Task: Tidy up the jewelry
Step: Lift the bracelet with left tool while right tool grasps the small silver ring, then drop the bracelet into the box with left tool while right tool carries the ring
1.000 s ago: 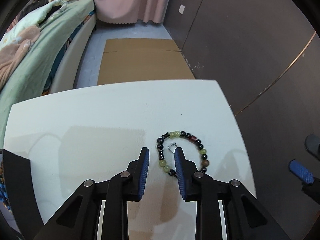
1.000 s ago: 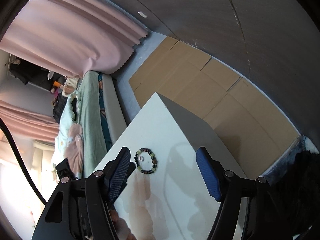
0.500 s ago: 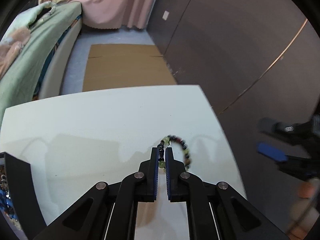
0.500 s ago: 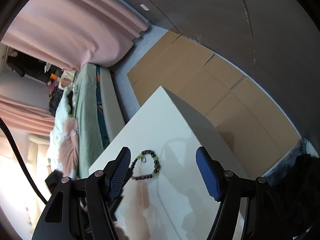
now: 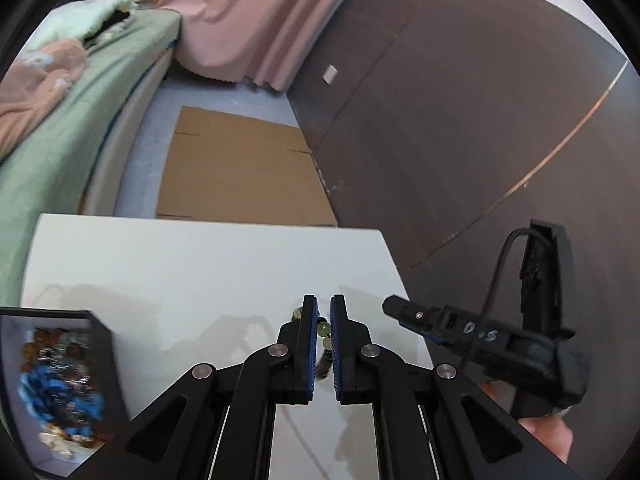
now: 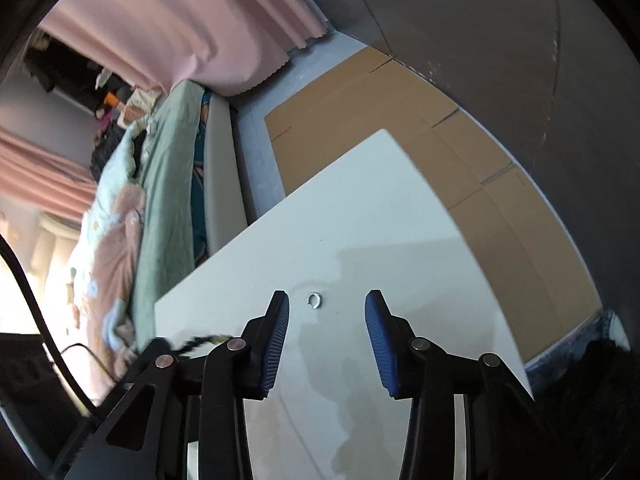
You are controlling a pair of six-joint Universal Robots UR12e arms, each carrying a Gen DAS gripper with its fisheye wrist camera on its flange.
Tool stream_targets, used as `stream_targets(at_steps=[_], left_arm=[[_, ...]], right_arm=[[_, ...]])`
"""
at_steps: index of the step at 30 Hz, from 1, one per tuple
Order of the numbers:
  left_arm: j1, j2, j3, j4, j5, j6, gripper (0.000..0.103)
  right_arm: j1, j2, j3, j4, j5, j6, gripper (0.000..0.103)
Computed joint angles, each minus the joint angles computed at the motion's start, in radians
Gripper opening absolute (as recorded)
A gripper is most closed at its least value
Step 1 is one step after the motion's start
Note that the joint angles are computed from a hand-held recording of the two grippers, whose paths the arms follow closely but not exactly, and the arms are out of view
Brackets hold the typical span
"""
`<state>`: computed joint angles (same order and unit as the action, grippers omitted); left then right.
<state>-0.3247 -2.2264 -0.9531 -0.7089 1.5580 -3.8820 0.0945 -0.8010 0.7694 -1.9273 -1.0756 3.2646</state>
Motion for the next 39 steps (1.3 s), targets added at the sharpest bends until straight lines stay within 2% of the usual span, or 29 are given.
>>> stream_targets(at_steps=[3, 17, 20, 23, 26, 29, 31, 36, 39], left_arm=[[0.007, 0.023, -0.035, 0.028, 0.009, -0.012, 0.006], [0.045, 0.115, -0.168, 0.098, 0.045, -0.065, 0.006], [0.052, 0.135, -0.195, 0.110, 0.053, -0.073, 0.006], [0.057, 0.152, -0.217, 0.113, 0.062, -0.079, 0.006], [0.064, 0.172, -0.243, 0.110, 0.064, -0.089, 0.006], [0.067, 0.191, -0.263, 0.107, 0.071, -0.089, 0.006], [0.068, 0.202, -0.275, 0.106, 0.078, -0.087, 0.006], [0.071, 0.229, -0.308, 0.107, 0.082, -0.087, 0.006], [0.072, 0.243, -0.321, 0.097, 0.085, -0.088, 0.006]], right_arm=[[0.015, 0.001, 0.000, -0.015, -0.038, -0.024, 0.034], [0.067, 0.034, -0.043, -0.004, -0.209, -0.088, 0.033], [0.082, 0.035, -0.039, -0.018, -0.271, -0.099, 0.032], [0.096, 0.046, -0.053, 0.011, -0.317, -0.111, 0.026], [0.120, 0.044, -0.047, -0.014, -0.419, -0.151, 0.024], [0.127, 0.039, -0.032, -0.044, -0.454, -0.166, 0.015], [0.120, 0.034, -0.024, -0.049, -0.429, -0.161, 0.014], [0.080, 0.021, -0.017, 0.005, -0.261, -0.092, 0.014], [0.066, -0.004, 0.021, -0.002, -0.196, -0.078, 0.014]])
